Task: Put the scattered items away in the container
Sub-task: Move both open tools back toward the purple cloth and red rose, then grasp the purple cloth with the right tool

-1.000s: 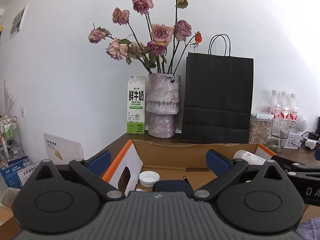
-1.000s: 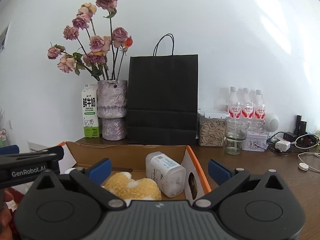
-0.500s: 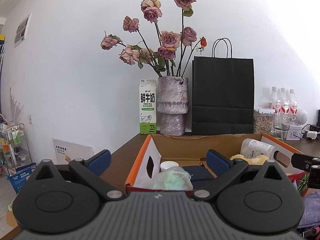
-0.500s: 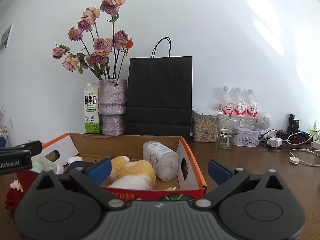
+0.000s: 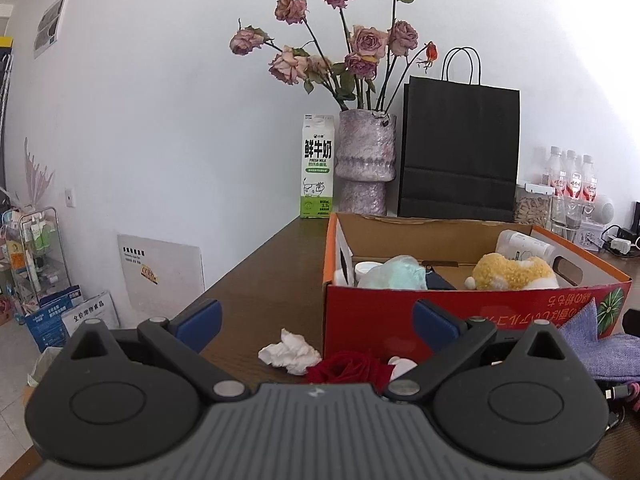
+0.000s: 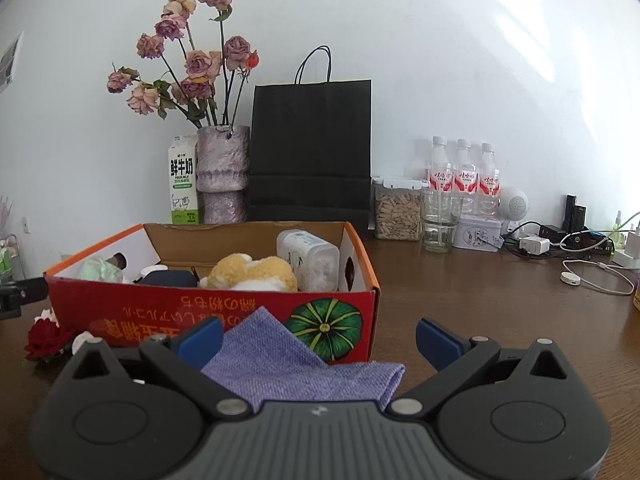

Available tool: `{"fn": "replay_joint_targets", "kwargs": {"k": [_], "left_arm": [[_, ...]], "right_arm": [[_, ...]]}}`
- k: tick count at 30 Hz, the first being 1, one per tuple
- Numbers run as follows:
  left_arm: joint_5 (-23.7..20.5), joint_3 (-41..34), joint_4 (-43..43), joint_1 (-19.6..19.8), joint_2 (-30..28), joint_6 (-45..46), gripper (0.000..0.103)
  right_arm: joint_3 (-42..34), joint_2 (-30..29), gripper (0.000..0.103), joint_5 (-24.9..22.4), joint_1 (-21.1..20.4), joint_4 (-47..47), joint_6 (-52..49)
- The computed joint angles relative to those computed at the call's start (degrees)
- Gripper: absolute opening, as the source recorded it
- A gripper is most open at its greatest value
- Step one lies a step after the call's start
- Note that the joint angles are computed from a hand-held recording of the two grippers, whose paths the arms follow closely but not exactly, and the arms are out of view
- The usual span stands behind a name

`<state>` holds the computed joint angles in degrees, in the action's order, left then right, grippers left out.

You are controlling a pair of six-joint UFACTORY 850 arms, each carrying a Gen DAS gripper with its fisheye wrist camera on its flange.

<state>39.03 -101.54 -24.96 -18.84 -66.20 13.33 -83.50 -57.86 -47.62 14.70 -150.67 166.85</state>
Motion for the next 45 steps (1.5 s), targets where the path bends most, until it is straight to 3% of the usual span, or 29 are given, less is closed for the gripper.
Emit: {"fn": "replay_joint_targets", "kwargs": {"k": [4,16,19,22,23,24,27,35,37,38,39,40,41,42,45], "left_arm": [[-3.40,0.72,2.28,1.06,0.69,-1.78,0.103],[-9.91,-1.33,1.97,2.03,0.06,-1.20,0.103],[-10.48,-1.64,2.71,2.07,-0.09,-1.31,0.103],[-11.22,-1.98,3.56,2.08,-0.21,-1.46,0.103],[-11.38,-2.06,3.49,2.07,-0.25,-1.32,0.103],[-11.56,-2.16,3.30,2.08,-0.29,-1.19,0.103],[-12.24,-2.46,2.98,2.15,-0.39,-1.17,0.103],[-12.98,-3.04,1.43,2.07,-0.66,0.51,0.103],[-13.18,-3.20,1.14,2.07,-0.75,0.74,0.103],[-13.34,-3.32,0.83,2.06,-0.81,1.04,0.103],[-13.47,-3.44,0.59,2.07,-0.87,1.26,0.103],[-13.51,-3.50,0.48,2.07,-0.90,1.34,0.103],[-13.47,-3.49,0.47,2.07,-0.90,1.30,0.103],[-13.42,-3.47,0.57,2.09,-0.90,1.18,0.103],[-13.68,-3.65,0.10,2.08,-0.98,1.73,0.103]], "right_arm": [[0.36,0.39,0.103,2.10,0.04,-0.17,-0.76],[-6.27,-1.87,0.102,16.91,-0.95,6.55,-7.49],[-6.22,-1.87,0.089,17.38,-1.08,5.36,-6.09],[-5.05,-1.35,0.050,15.54,-1.14,4.35,-3.85],[-4.70,-1.22,0.030,15.05,-1.18,3.71,-2.87],[-4.36,-1.06,0.018,14.60,-1.24,2.97,-1.84],[-3.02,-0.40,0.005,13.43,-1.55,-1.65,2.10],[-1.16,0.40,0.003,9.57,-1.26,-3.73,3.50],[-1.16,0.43,0.004,9.42,-1.25,-3.41,3.34],[-1.37,0.36,0.010,9.67,-1.20,-2.52,2.77],[-1.70,0.21,0.024,10.03,-1.07,-0.74,1.58],[-2.22,-0.02,0.040,10.50,-0.97,0.59,0.50],[-2.54,-0.14,0.081,10.44,-0.76,1.74,-0.84],[-2.64,-0.17,0.103,10.10,-0.47,1.76,-1.99],[-3.10,0.13,0.103,11.12,0.14,-4.63,-2.40]]}}
